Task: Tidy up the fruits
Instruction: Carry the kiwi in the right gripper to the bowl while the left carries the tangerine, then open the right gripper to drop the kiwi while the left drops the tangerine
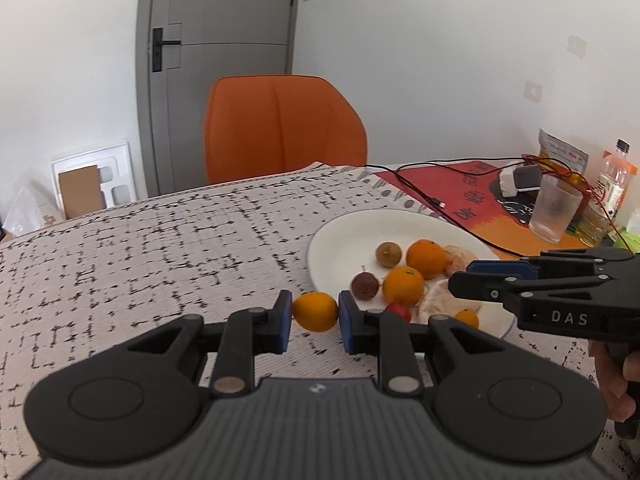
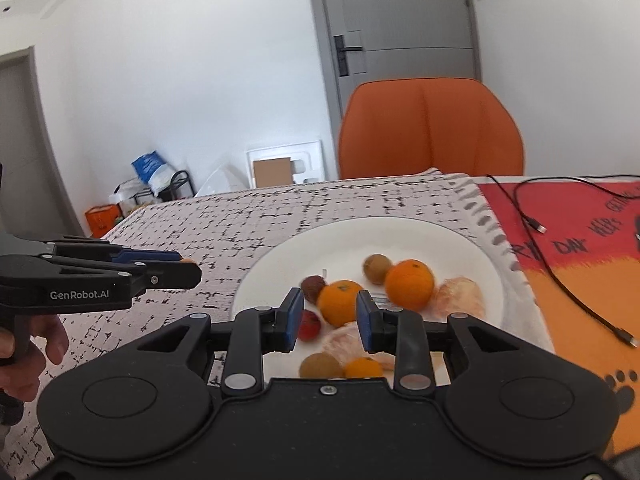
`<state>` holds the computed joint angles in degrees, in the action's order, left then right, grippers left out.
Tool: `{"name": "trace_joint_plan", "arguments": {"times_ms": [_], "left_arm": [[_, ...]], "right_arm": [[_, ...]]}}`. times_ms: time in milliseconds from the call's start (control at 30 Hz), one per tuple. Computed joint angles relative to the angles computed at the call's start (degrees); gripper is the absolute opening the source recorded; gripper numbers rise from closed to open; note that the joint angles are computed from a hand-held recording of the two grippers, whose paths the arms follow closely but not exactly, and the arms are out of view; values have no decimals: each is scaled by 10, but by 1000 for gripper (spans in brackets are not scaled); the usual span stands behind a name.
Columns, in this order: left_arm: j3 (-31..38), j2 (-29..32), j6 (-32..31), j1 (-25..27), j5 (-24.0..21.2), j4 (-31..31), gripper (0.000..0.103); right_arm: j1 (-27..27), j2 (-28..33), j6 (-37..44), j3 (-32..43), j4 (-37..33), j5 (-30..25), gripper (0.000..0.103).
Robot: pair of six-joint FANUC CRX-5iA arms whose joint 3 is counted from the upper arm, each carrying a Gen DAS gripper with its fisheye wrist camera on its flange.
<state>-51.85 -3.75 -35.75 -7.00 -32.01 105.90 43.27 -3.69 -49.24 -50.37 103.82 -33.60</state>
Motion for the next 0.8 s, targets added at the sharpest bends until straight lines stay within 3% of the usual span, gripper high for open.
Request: {"name": "trace_joint_plan", "arguments": {"times_ms": [467,633,800], "left_arm": [[5,2,3,-34,3,-9,24],[5,-1,16,-35,11,-19,29],[0,-9,21,-26,14,-26,36]], "right_arm": [[26,-39,-16,-44,-44,-46,31],[30,-47,-20,-52,-47,-52,40],[31,-48,-27,-54,-47,-52,40]]}}
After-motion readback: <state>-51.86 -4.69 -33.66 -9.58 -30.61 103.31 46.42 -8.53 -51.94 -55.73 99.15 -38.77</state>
